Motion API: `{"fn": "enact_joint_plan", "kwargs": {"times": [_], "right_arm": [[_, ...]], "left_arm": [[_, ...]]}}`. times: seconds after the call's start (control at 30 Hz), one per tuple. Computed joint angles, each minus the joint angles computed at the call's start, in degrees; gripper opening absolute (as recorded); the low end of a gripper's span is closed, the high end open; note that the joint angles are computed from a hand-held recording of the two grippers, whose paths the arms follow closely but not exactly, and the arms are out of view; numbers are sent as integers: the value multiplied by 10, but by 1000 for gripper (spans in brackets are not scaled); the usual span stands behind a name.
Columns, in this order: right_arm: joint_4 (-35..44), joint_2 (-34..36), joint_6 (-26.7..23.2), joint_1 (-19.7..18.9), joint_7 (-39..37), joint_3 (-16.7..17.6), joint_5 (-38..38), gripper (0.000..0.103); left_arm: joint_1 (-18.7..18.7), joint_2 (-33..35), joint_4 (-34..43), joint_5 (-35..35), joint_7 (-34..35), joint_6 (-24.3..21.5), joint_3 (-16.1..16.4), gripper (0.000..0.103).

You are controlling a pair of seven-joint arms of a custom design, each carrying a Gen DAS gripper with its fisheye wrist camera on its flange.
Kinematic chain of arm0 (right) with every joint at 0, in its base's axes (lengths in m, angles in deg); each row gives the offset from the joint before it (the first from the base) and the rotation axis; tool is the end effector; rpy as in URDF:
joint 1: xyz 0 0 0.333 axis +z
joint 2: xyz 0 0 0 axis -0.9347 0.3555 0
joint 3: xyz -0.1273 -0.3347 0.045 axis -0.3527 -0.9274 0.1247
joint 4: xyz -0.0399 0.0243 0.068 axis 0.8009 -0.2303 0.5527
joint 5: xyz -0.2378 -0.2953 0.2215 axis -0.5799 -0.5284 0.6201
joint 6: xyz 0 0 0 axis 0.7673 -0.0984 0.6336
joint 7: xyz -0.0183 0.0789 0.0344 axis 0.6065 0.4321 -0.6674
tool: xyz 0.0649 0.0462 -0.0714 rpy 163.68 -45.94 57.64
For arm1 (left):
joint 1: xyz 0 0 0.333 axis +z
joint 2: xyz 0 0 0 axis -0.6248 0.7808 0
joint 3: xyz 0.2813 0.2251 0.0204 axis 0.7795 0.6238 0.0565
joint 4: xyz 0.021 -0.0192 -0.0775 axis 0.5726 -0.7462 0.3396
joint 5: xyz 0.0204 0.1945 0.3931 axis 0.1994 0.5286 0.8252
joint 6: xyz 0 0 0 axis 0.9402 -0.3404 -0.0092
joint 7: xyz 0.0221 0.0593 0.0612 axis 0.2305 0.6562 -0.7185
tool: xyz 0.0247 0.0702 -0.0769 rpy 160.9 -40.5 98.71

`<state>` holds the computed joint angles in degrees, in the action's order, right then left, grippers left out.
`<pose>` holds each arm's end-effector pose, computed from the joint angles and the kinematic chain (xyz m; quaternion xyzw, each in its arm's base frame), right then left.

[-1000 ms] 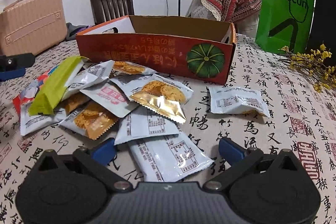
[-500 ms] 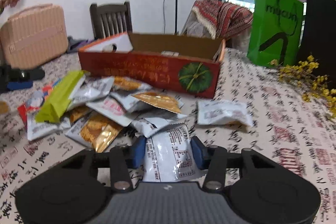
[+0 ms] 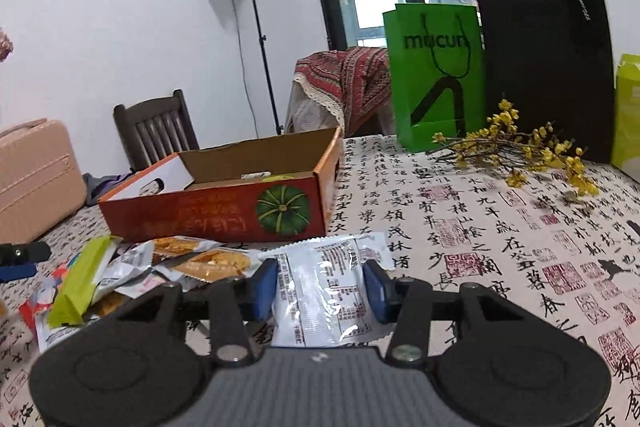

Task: Organize snacks
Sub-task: 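Close the right tool on a white snack packet and lift it, then grasp a silver packet with the left tool while the right tool holds its packet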

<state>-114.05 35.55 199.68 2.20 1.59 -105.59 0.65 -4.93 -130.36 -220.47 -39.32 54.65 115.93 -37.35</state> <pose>0.4729 -0.0521 0.4211 -0.6714 0.5005 -0.2253 0.4980 0.3752 -0.1739 0.4407 -0.7035 0.4613 -0.4255 0.3336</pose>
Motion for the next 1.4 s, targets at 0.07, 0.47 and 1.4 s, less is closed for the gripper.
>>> {"fn": "enact_joint_plan", "kwargs": {"times": [0.07,0.47,1.4], "right_arm": [[4,1,-5,2,4,-4,5,46],[10,2,-4,4,23,-11,21,47],[16,24,-10,5,36,-12,23,49]], "left_arm": [[-9,6,12,13,12,-24,8,103],[25,93,152,157,81,-124,-19,103],[-19,186,141,260,29,-111,57,55]]}}
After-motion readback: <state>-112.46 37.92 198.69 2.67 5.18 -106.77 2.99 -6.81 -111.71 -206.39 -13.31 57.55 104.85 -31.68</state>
